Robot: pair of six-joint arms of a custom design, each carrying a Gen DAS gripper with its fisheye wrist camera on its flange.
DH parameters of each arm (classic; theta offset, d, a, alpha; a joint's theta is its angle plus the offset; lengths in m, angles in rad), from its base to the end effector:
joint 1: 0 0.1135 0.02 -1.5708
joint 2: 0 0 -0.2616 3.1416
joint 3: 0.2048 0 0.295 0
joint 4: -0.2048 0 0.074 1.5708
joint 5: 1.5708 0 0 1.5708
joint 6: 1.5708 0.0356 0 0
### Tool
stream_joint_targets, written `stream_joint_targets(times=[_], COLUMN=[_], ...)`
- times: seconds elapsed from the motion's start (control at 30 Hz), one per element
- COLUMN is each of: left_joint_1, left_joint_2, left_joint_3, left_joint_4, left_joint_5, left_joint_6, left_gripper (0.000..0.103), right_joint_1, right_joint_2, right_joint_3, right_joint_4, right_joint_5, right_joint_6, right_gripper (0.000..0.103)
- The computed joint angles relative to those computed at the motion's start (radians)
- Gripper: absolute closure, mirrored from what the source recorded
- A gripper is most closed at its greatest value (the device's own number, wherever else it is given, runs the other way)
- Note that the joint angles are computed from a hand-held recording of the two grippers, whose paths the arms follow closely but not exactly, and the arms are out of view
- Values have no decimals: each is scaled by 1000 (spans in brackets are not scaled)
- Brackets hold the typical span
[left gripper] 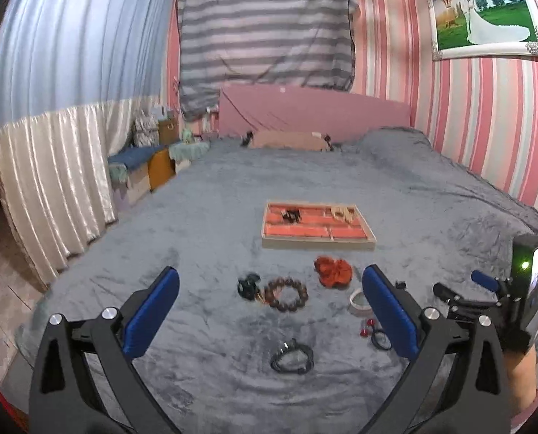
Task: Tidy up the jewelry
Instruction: 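Close left gripper on black braided bracelet while right gripper grasps red-bead hair tie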
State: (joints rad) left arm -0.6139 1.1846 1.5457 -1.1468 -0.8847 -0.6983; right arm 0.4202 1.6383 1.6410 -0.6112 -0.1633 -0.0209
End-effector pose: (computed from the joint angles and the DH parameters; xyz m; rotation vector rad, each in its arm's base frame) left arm 0.2110 -0.1150 0.4457 -0.4777 1.9877 0.2462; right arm 0.3773 0.1749 0.3729 -0.5721 2.1229 0.4036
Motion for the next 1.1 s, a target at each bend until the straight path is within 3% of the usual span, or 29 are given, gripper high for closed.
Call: stream_joint_targets(times=[0.27,0.33,0.4,0.6,0.9,1.03,1.1], left_joint_1=[228,284,318,385,387,396,408], left_joint_2=[-77,-46,-8,92,150,195,206], left_joint_3=[-427,-483,-508,-558,-589,-571,-568], left_joint_4=[351,418,456,546,619,626,633], left_joint_5=[258,323,362,465,505,542,573], left_joint_6=[106,129,144,181,252,273,280], left_gripper=[4,4,4,4,4,5,17], right_joint_1=[19,21,15,9,29,43,41], right_joint_2=[31,75,114,199,220,258,272], right_joint_3=[-188,-193,-187,-142,-145,-114,-99], right_joint_4=[146,159,170,162,140,109,100], right_joint_5=[75,89,88,84,87,106,103], right_joint_6=[13,15,23,32,13,-3,0], right_gripper=[5,14,20,25,28,35,35])
